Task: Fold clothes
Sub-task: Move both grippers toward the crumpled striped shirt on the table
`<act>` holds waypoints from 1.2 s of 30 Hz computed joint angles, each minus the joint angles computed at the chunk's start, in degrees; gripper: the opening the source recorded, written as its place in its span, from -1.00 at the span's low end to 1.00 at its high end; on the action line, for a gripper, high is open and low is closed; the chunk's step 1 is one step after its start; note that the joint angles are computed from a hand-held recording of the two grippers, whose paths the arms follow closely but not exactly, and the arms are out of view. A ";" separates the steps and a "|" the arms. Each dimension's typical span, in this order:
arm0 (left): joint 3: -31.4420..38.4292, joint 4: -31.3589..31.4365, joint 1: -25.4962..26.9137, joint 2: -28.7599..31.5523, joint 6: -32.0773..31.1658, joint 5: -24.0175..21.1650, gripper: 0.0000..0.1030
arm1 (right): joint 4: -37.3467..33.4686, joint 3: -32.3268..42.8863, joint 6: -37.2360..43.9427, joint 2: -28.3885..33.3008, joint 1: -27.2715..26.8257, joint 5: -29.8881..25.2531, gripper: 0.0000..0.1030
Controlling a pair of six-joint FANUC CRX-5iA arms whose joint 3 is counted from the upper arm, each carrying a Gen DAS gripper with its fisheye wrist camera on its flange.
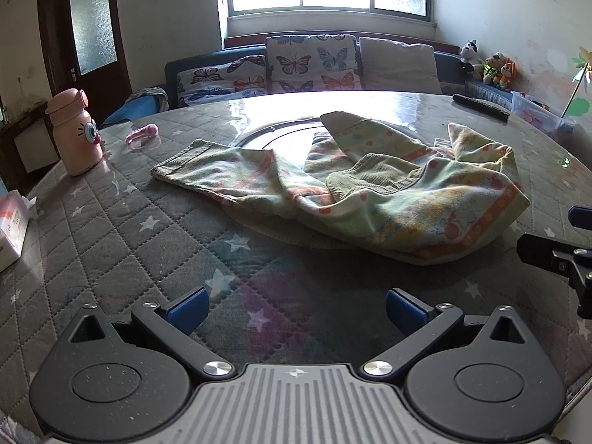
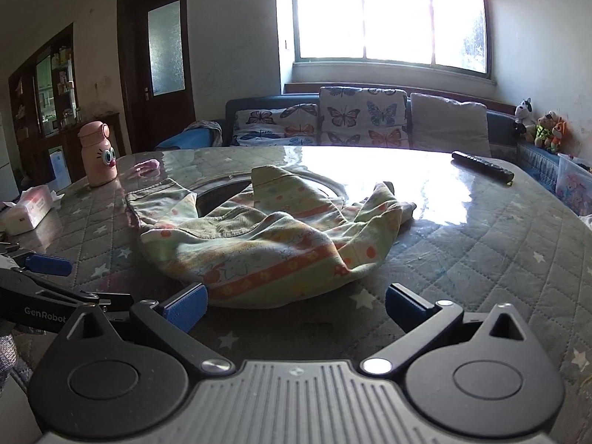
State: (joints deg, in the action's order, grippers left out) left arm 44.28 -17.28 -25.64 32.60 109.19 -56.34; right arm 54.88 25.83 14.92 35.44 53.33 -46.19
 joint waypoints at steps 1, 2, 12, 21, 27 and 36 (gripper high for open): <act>0.07 0.02 -0.02 0.03 -0.04 -0.11 1.00 | -0.11 0.04 0.07 0.02 0.05 -0.03 1.00; 0.15 0.01 -0.03 0.05 -0.04 -0.24 1.00 | -0.26 0.10 0.21 0.04 0.06 -0.01 1.00; 0.90 0.39 0.07 0.61 -0.63 -0.72 1.00 | -1.92 1.67 1.89 0.79 -0.02 -0.43 1.00; 1.05 0.77 0.28 0.82 -0.79 -0.62 1.00 | -3.76 3.65 4.25 1.77 0.06 -1.22 1.00; 1.74 0.71 0.31 1.25 -0.95 -1.09 1.00 | -4.66 4.70 5.38 2.26 0.02 -1.69 1.00; 3.72 0.57 0.36 2.41 -1.37 -2.08 1.00 | -5.39 5.89 6.32 2.85 -0.14 -1.88 1.00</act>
